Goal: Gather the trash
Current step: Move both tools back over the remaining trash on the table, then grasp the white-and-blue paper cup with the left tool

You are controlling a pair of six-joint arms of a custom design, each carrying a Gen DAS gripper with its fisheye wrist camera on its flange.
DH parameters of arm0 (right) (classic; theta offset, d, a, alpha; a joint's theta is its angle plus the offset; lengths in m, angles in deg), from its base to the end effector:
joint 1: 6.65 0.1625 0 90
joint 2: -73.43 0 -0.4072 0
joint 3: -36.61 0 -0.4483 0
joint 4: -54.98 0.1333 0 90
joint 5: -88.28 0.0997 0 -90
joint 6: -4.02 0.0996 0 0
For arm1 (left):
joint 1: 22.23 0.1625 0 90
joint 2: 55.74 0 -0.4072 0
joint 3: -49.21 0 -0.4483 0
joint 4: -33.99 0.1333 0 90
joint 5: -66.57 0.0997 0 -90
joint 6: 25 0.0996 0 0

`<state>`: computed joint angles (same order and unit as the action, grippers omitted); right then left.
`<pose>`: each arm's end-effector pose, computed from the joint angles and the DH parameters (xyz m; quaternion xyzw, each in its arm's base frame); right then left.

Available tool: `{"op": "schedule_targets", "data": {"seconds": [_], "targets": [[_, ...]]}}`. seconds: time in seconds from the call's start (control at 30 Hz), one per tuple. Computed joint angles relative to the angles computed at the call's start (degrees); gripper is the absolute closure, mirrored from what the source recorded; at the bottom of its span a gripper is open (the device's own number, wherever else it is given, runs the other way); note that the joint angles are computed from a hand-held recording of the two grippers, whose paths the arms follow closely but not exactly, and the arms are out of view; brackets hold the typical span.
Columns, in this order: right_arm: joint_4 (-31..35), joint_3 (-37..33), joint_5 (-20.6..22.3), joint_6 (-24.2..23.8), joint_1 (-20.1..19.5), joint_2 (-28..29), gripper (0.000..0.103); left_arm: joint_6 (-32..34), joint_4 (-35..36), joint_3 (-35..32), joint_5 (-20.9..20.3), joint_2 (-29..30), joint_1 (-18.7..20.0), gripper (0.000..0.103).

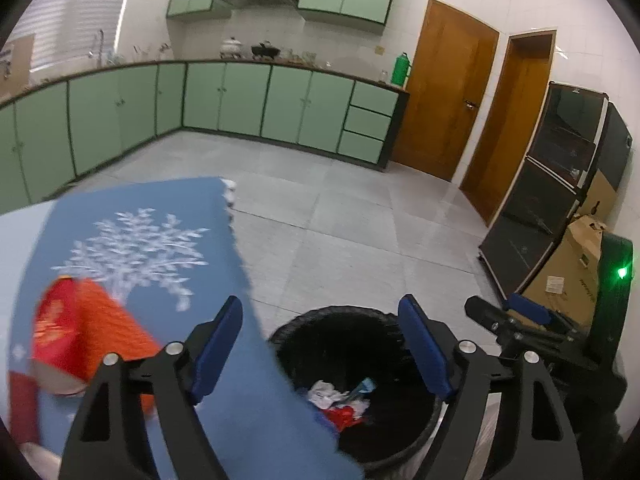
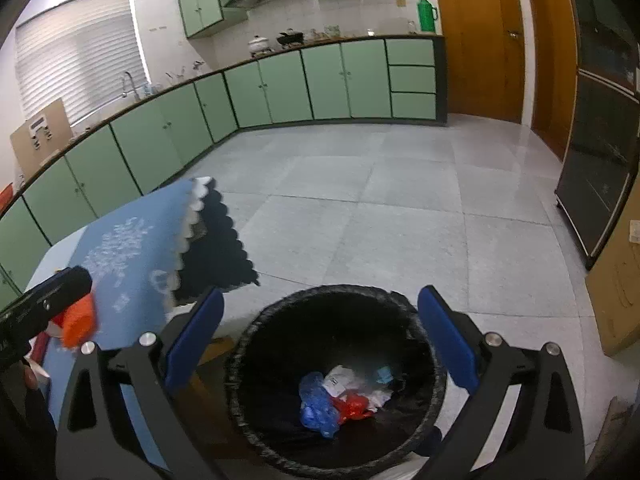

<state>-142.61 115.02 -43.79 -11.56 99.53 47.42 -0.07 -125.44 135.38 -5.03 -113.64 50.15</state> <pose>0.2749 -0.7086 0.0255 0.0664 -0.8411 0.4340 0.3158 -0.0696 -0.7632 0.2896 0.2829 0.8816 -0.3367 0.1715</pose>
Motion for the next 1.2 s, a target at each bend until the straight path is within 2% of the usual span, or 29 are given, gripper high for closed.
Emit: {"op": "schedule_targets", "data": {"seconds": [0.33,0.53,0.77,0.9,1.2], "targets": [[-0.2,-1.92,2.41,-3.33,5.39,3.44,0.008,3.63,-8.0,9.91,6.2,-11.03,1.11,0.021],[2.58,-3.62,3.59,-2.46,7.37,5.8,0.008,4.6,-10.8,13.86,8.99,-15.7,2.8,0.021],[4.37,-4.36,4.19,-2.27,8.77,7.58,0.008,2.6,-9.07,15.83,11.64,-18.24,5.67,0.021],[4.96,-4.0,4.31,-2.25,9.26,8.05,0.008,2.41,-8.5,16.87,11.77,-18.97,6.71,0.021],[5.52,-4.18,4.7,-3.22,9.9,8.77,0.008,-1.04,-6.34,16.22,12.68,-18.0,8.36,0.021]]}}
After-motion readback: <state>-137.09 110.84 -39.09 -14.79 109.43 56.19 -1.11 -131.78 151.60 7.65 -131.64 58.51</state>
